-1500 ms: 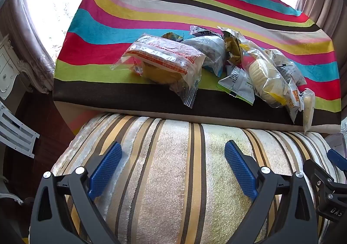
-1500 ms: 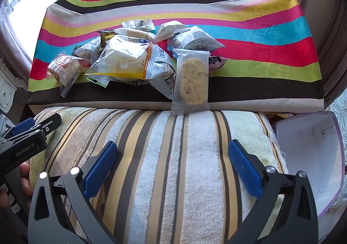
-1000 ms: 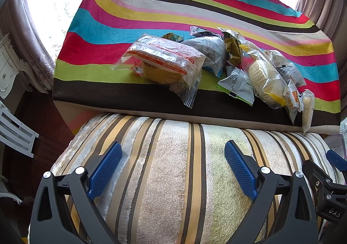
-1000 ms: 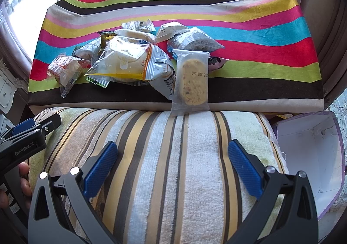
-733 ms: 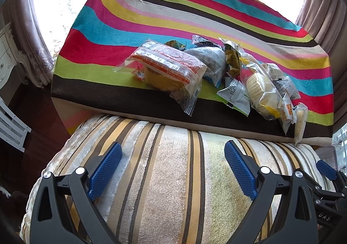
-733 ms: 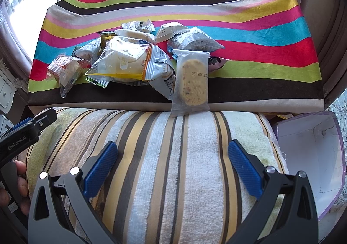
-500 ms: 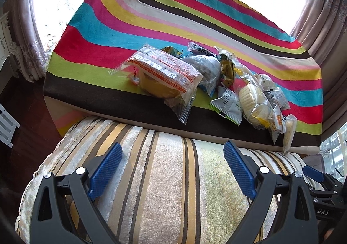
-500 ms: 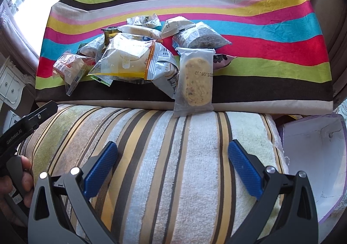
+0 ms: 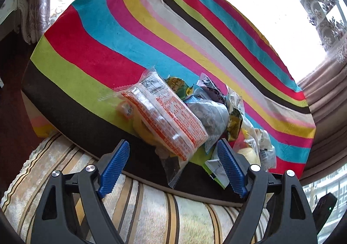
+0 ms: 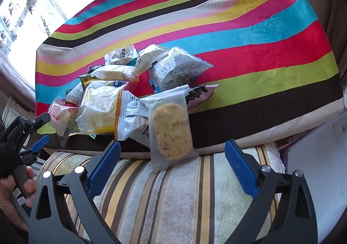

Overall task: Organize snacks
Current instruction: 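Grasp the orange-printed bread bag with left tool while right tool grasps the round cookie packet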

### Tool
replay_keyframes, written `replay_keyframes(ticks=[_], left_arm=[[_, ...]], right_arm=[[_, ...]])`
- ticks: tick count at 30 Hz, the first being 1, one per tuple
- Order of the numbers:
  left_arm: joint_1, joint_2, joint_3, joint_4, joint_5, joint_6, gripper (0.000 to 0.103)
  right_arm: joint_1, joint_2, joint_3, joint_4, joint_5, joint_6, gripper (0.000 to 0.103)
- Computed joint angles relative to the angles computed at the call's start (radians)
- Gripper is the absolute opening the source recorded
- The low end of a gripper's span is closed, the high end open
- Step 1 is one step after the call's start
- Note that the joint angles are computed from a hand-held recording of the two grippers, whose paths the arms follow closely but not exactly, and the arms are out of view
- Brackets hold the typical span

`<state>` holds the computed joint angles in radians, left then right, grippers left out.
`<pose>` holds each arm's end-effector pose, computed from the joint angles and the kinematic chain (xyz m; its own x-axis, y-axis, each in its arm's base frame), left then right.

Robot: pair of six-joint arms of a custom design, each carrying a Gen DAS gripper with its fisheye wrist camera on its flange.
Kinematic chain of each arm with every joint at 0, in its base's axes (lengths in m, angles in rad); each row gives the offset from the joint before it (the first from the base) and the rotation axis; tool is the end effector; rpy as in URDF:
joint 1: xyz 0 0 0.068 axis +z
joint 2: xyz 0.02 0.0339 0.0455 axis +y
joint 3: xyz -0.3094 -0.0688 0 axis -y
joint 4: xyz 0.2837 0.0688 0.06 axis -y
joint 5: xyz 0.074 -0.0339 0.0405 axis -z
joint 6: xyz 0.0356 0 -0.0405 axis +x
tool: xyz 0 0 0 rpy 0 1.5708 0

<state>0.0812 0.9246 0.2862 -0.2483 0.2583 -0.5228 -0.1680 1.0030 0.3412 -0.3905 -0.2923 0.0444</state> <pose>0.1660 0.0044 0.1556 -0.7104 -0.5422 -0.4487 -0.3142 0.8149 -0.4871 0.1672 -0.0180 0.1535 -0.8546 0.1881 -0.4840 0.0573 0.9606 0.2720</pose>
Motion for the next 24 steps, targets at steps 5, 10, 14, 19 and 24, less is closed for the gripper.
replay_keyframes(ticks=[5,10,14,19,24], left_arm=[[0.02,0.179,0.049,0.078,0.015,-0.092,0.082],[0.008,0.33,0.105,0.1,0.014,-0.154,0.082],[-0.013,0.366,0.141,0.082,-0.015,-0.144,0.07],[-0.014,0.292,0.107,0.051,-0.018,-0.108,0.051],[-0.011,0.155,0.051,0.019,-0.008,-0.085,0.039]], right_arm=[[0.023,0.067,0.012,0.046,0.018,-0.011,0.086],[0.057,0.074,0.011,0.062,0.016,0.005,0.071],[0.046,0.074,0.002,0.067,-0.023,-0.008,0.053],[-0.022,0.064,-0.012,0.056,-0.088,-0.036,0.036],[-0.051,0.001,-0.029,0.033,-0.13,-0.062,0.036]])
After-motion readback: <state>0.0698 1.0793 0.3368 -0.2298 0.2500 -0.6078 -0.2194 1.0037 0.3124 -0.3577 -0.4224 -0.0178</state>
